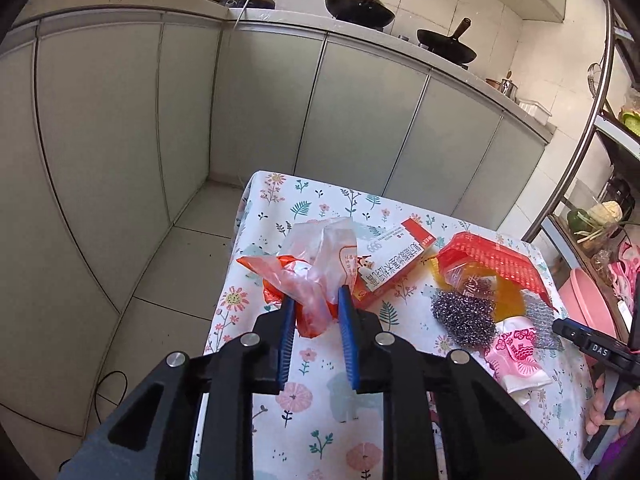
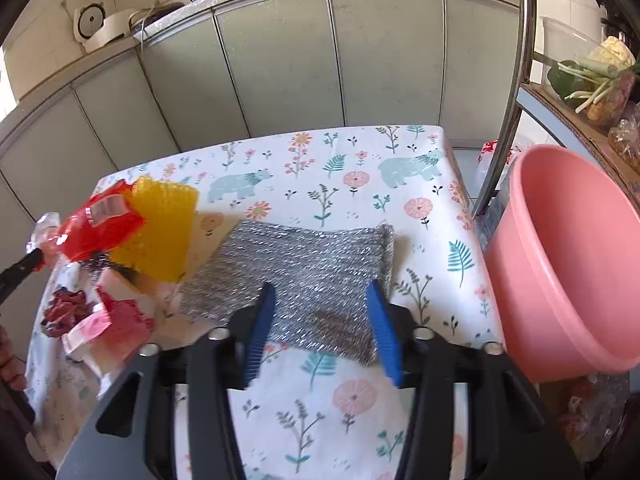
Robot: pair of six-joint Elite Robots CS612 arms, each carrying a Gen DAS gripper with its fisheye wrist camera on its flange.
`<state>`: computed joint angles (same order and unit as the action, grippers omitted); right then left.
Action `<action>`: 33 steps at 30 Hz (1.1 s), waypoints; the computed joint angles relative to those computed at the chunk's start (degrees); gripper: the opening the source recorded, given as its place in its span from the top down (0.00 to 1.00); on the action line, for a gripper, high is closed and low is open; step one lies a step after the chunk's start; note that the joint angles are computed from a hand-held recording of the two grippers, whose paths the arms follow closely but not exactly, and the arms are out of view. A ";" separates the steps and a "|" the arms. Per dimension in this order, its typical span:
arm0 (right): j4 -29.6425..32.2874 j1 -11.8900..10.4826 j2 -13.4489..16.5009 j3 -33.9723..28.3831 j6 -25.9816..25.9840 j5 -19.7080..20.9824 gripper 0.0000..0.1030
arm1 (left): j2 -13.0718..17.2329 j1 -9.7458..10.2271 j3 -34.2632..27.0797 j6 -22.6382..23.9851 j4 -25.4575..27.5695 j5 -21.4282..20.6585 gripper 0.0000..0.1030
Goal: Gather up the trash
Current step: 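Grasp the orange-and-white plastic bag with the left tool while the right tool grasps the silver scouring pad, then carry both items over the pink bucket and open both tools to drop them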
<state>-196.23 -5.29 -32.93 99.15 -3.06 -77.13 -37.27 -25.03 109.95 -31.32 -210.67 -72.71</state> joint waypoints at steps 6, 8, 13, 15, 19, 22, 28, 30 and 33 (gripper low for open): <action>1.88 0.27 1.23 -2.00 0.04 -3.48 0.43 | -0.54 -0.31 0.94 1.04 -2.26 -0.19 0.81; 1.93 0.27 1.22 -1.98 -0.61 -3.11 0.44 | -0.64 -0.43 1.18 1.48 -3.00 -0.11 0.81; 2.26 -0.35 0.94 -1.38 -2.50 1.31 0.69 | -0.98 -0.74 1.58 1.77 -3.96 0.18 0.81; 2.21 -0.35 0.82 -1.09 -3.23 2.39 0.80 | -1.14 -0.91 1.77 2.00 -4.27 0.35 0.81; -0.05 -0.11 0.56 0.08 -3.82 2.66 0.88 | -1.66 -1.30 2.32 2.43 -4.82 0.60 0.81; -1.79 -0.54 -0.02 1.48 -2.74 4.38 0.88 | -2.20 -1.71 2.90 3.28 -5.66 1.02 0.81; -7.28 -1.81 -1.84 5.09 -0.17 7.00 0.88 | -3.30 -2.74 3.87 4.95 -7.74 0.81 0.81; -9.14 -2.32 -2.46 6.26 0.42 7.32 0.88 | -3.53 -3.16 3.92 5.73 -8.20 0.41 0.81; -11.75 -3.02 -3.31 7.88 0.99 7.47 0.88 | -3.86 -3.98 3.98 6.92 -9.14 -0.52 0.81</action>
